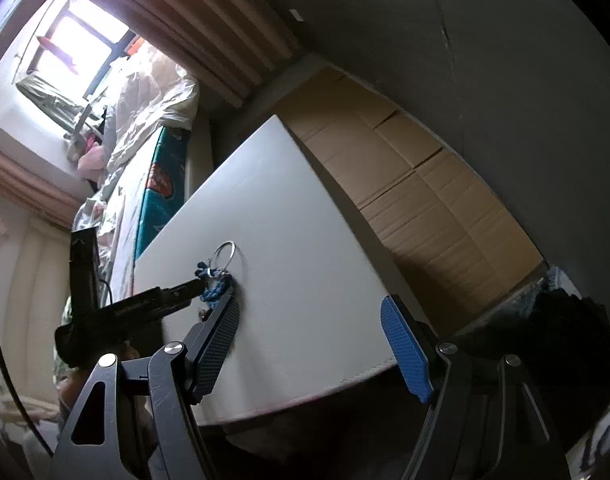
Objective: Organize jewelry
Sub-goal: 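Reach the left gripper back to the pile and grasp the blue braided keyring, then lift blue braided keyring with left gripper while right gripper grasps the silver hoop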
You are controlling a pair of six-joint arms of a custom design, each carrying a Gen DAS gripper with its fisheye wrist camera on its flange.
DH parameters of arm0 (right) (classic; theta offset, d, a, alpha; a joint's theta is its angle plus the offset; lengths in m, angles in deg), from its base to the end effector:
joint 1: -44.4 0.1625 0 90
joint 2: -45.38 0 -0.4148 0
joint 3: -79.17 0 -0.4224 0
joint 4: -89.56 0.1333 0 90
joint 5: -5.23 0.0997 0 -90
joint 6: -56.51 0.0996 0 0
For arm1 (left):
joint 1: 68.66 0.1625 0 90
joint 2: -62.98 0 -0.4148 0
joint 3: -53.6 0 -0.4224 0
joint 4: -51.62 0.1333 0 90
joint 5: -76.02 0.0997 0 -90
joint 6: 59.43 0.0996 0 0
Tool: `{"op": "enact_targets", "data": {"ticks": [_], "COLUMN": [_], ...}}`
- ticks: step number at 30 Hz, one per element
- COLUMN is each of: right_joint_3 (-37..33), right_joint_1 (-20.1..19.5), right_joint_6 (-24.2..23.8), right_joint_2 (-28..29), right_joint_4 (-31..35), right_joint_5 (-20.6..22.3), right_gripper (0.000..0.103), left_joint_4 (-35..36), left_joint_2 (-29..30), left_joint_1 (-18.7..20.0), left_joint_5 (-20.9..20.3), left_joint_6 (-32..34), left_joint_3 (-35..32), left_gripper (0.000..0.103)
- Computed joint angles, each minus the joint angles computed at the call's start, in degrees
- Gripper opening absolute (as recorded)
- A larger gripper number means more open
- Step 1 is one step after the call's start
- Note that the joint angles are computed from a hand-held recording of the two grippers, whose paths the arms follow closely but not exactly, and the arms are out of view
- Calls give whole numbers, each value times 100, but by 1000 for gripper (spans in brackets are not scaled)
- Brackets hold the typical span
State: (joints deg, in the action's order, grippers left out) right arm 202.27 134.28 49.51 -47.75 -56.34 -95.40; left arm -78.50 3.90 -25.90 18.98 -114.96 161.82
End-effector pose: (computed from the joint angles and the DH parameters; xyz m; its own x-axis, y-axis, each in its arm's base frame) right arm 0.1139 -0.4760 0.3212 -0.9756 -0.0275 0.2179 -0.1179 0.9027 -0.4138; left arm -0.2948 -0.5279 0.1007 -0.8848 -0.1714 -0.4334 -0.0076 0.9351 -0.3543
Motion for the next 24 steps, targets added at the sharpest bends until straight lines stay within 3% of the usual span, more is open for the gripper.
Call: {"op": "enact_targets", "data": {"ticks": [7, 9, 11, 24], "right_joint_3": [-34, -29, -41, -77], "right_joint_1": [9, 11, 26, 242], "right_joint_6": [25, 54, 81, 109], "right_joint_2": [40, 49, 72, 470], "right_joint_4": [-22, -14, -9, -71], "right_joint_5": [-41, -41, -32, 58], "right_gripper": [74, 74, 74, 74], "left_joint_4": [191, 262, 297, 121], "left_joint_2": [193, 221, 258, -364], "left_joint_1": [1, 25, 24, -286], "left_joint_5": [117, 102, 4, -54], "left_joint_6": [-45, -32, 148, 242], "left_joint_3": [-163, -216, -273, 117], "left_gripper": [38, 19, 14, 12]}}
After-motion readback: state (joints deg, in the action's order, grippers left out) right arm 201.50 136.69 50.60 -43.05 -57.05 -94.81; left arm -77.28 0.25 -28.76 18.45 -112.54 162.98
